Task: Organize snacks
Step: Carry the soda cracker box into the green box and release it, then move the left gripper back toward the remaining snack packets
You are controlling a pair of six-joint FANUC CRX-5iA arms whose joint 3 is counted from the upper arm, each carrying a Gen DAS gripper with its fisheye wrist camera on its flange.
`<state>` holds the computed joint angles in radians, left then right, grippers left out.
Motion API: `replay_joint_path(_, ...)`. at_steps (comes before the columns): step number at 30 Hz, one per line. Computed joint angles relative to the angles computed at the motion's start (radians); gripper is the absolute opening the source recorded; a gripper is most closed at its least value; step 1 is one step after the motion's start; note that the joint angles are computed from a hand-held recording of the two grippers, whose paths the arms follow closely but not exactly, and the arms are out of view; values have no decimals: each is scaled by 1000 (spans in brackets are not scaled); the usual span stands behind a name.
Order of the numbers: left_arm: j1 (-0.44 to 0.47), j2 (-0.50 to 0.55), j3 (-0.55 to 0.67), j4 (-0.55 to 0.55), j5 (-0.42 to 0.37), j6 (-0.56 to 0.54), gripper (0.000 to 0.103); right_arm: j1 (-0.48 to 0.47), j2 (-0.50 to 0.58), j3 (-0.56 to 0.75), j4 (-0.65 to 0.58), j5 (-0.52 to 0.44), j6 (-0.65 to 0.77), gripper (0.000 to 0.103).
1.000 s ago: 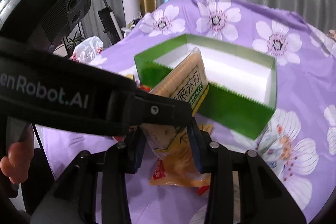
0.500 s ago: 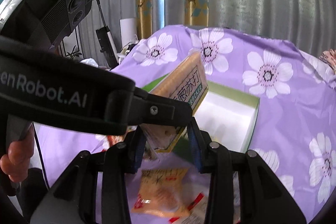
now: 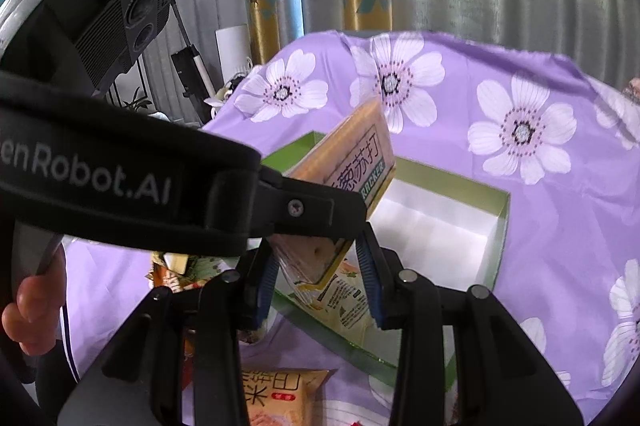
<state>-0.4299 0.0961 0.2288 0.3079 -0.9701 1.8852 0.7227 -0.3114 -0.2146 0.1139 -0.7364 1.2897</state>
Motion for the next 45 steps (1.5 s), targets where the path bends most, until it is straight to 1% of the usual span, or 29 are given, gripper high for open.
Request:
replay_joint_path(7, 10, 26, -9, 21, 0, 8, 27, -30, 48, 29, -58, -24, 39, 38)
replay_joint_path(13, 16, 36, -7, 26, -4, 17, 27, -42, 67, 49, -88, -45, 59, 38)
replay_joint_path(17, 16, 41, 2, 17, -14, 22, 27, -38, 64, 48, -81, -53, 52, 40)
replay_joint_path(18, 16, 44, 9, 8, -23, 27, 30, -36, 65, 48, -77, -56, 49, 40)
replay_joint_path(19, 16, 48, 18, -1, -35, 36, 44, -34, 65, 48, -73, -59, 45, 40)
replay_joint_path(20, 17, 52, 23, -3, -44, 42, 54, -34, 67, 51, -72, -62, 44, 40)
replay_joint_path(21, 16, 51, 23, -8, -45, 47, 74, -35, 67, 52, -72, -62, 41, 43)
replay_joint_path(22, 14, 47, 21, -15, -41, 53, 81, -33, 65, 50, -68, -61, 35, 45)
replay_joint_path(24, 11, 40, 20, -29, -38, 60, 81, -34, 66, 50, -56, -60, 22, 55)
replay_joint_path(26, 12, 34, 20, -36, -41, 70, 81, -33, 61, 45, -43, -54, 10, 59)
replay_joint_path(30, 11, 21, 31, -70, -54, 100, 85, -30, 47, 35, -22, -59, -13, 63)
replay_joint_path(34, 13, -7, 22, -90, -59, 118, 86, -22, 18, 15, 9, -60, -50, 64)
replay_joint_path(39, 6, -62, -8, -123, -61, 145, 86, 0, -52, -30, 58, -64, -107, 72)
replay_joint_path(42, 4, -99, -41, -121, -54, 160, 86, 16, -96, -57, 95, -73, -146, 72)
replay_joint_path(45, -10, -134, -65, -148, -56, 185, 87, 27, -128, -72, 120, -92, -172, 73)
